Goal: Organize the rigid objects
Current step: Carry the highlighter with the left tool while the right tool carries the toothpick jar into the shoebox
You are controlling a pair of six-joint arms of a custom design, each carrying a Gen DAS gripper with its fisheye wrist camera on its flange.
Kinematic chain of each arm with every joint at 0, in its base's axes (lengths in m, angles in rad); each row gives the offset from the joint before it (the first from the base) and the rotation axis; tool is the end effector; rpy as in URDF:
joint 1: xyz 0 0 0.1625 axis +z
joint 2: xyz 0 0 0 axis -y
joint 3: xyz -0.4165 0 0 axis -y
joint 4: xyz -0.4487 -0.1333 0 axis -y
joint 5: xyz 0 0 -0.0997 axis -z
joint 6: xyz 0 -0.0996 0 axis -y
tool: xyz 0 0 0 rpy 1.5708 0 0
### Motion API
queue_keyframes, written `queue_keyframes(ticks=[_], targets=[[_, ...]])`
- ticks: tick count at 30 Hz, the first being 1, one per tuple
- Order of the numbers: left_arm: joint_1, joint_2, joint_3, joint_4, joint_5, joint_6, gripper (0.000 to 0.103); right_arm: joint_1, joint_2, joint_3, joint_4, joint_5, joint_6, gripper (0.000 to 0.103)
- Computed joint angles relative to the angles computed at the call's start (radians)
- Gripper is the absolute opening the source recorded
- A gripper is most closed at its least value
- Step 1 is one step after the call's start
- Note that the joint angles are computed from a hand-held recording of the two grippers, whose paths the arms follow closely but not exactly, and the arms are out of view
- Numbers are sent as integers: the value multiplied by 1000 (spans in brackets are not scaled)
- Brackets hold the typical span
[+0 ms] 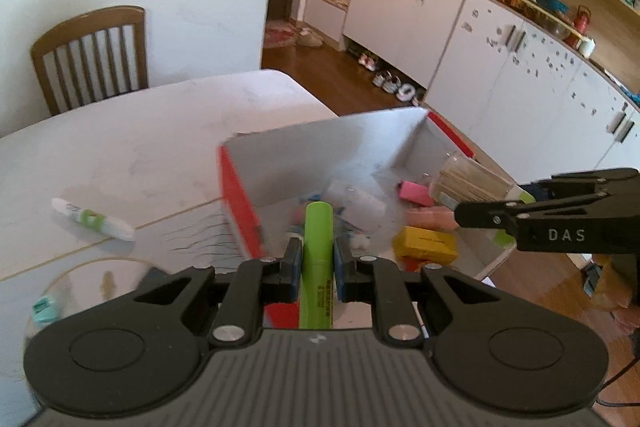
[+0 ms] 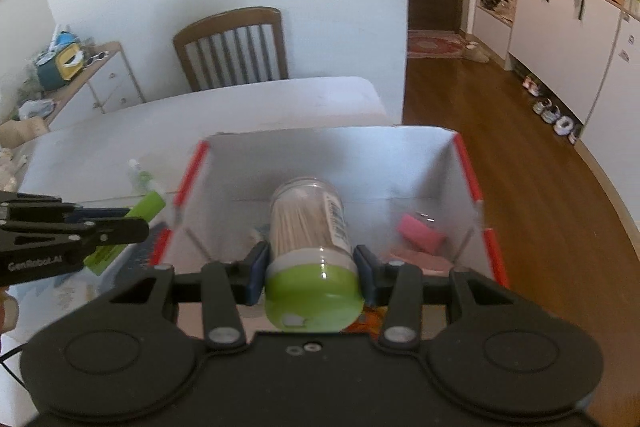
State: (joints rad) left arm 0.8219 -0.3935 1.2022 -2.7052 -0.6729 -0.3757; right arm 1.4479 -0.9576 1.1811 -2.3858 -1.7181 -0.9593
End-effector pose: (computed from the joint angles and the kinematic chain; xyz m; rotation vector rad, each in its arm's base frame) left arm -0.3960 -0.7362 -0.0293 0.2562 2.3719 -0.9414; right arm 0.0179 -0.8233 0.3775 1.0227 -2.4481 0.5919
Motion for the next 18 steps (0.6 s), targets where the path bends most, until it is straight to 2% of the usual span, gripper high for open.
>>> queue_keyframes(ticks=[9, 14, 18], targets=[[33, 159, -270, 243, -51, -32, 16, -20, 118, -187, 85, -33, -25, 45], [42, 257, -422, 346, -33, -11, 16, -24, 190, -293, 146, -50, -37, 45], [58, 331, -563, 473, -54, -40, 16, -23, 230, -345, 184, -72, -58, 45]])
